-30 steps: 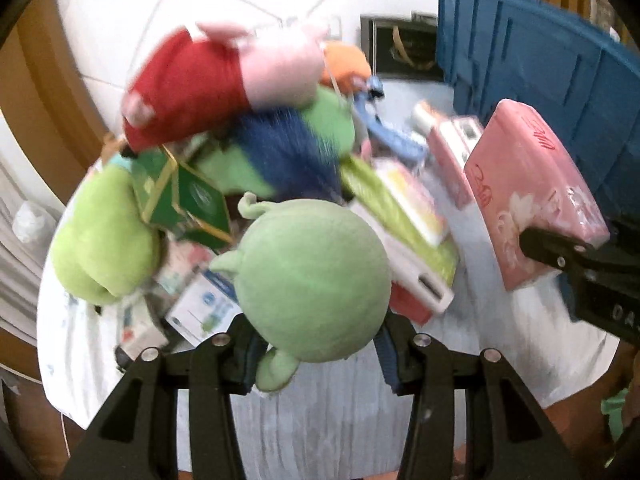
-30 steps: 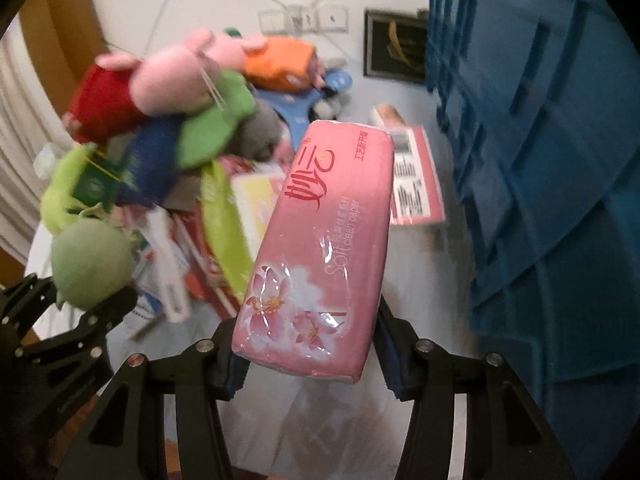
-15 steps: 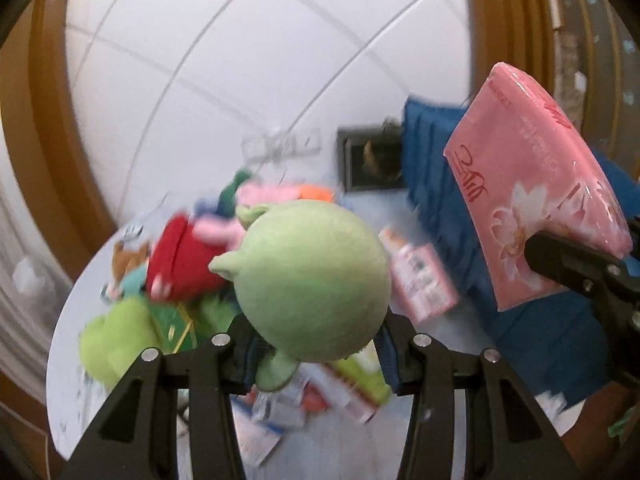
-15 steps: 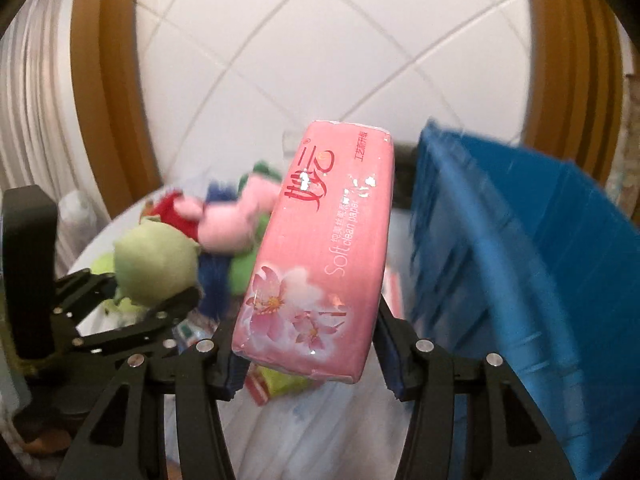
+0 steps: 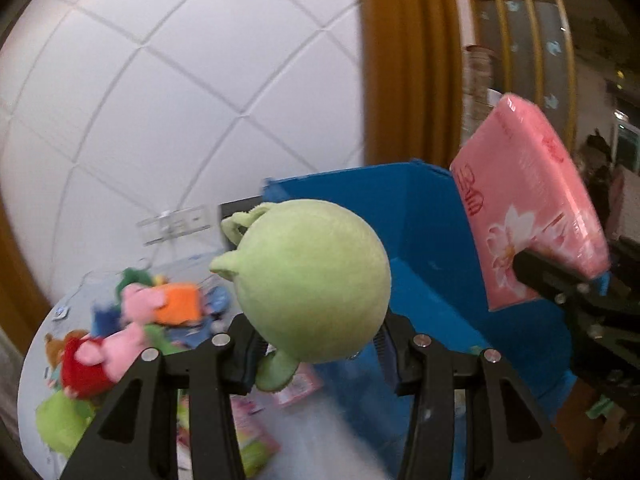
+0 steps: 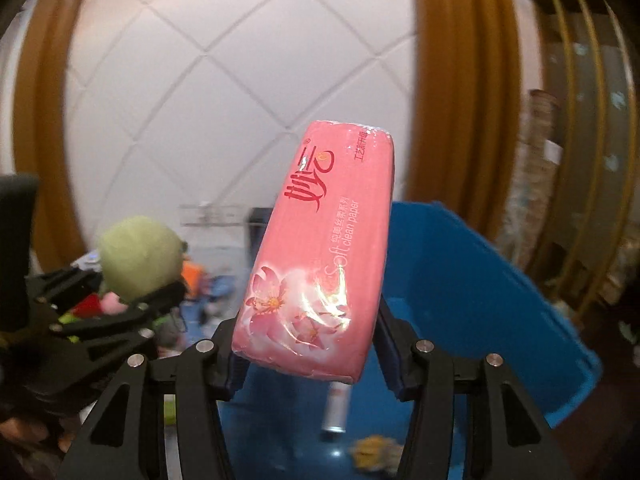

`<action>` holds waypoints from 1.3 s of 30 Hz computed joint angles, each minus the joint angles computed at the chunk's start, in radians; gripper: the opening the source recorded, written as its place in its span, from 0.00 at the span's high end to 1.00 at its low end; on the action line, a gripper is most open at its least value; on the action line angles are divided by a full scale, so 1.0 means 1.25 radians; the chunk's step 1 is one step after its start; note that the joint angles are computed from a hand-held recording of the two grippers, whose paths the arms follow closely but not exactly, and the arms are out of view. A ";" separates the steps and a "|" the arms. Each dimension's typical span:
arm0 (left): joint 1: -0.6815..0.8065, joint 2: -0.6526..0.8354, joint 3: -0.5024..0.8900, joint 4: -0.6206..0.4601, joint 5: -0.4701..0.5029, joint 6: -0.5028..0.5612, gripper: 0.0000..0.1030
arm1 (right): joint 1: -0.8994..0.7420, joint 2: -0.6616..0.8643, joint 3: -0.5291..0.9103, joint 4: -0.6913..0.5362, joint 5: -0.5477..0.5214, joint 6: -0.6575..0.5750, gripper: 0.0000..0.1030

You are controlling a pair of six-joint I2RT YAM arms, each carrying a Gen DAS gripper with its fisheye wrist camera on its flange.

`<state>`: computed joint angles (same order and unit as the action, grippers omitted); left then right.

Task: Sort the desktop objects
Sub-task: 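Carry the plush ball and tissue pack over the bin and release them, then move both tools back to the pile on the table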

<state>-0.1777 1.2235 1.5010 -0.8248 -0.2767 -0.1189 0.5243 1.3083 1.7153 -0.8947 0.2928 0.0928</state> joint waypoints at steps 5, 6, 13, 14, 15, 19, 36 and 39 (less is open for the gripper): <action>-0.141 0.163 0.141 -0.053 -0.077 -0.056 0.56 | -0.218 0.009 -0.023 -0.003 -0.122 -0.079 0.49; -0.157 0.201 0.178 -0.070 -0.080 -0.066 0.56 | -0.258 0.008 -0.035 0.000 -0.149 -0.094 0.49; -0.181 0.411 0.466 -0.251 -0.037 -0.105 0.56 | -0.482 0.086 -0.046 -0.013 -0.329 -0.205 0.49; -0.174 0.463 0.553 -0.305 -0.003 -0.110 0.56 | -0.496 0.096 -0.048 -0.019 -0.341 -0.218 0.49; -0.175 0.499 0.612 -0.342 0.003 -0.114 0.56 | -0.505 0.105 -0.043 -0.023 -0.349 -0.226 0.49; -0.191 0.620 0.779 -0.460 -0.010 -0.126 0.56 | -0.542 0.143 -0.009 -0.051 -0.384 -0.263 0.49; -0.238 0.716 0.866 -0.553 -0.072 -0.173 0.43 | -0.587 0.139 -0.054 -0.063 -0.401 -0.322 0.48; -0.241 0.705 0.848 -0.543 -0.080 -0.172 0.35 | -0.590 0.145 -0.048 -0.056 -0.390 -0.327 0.48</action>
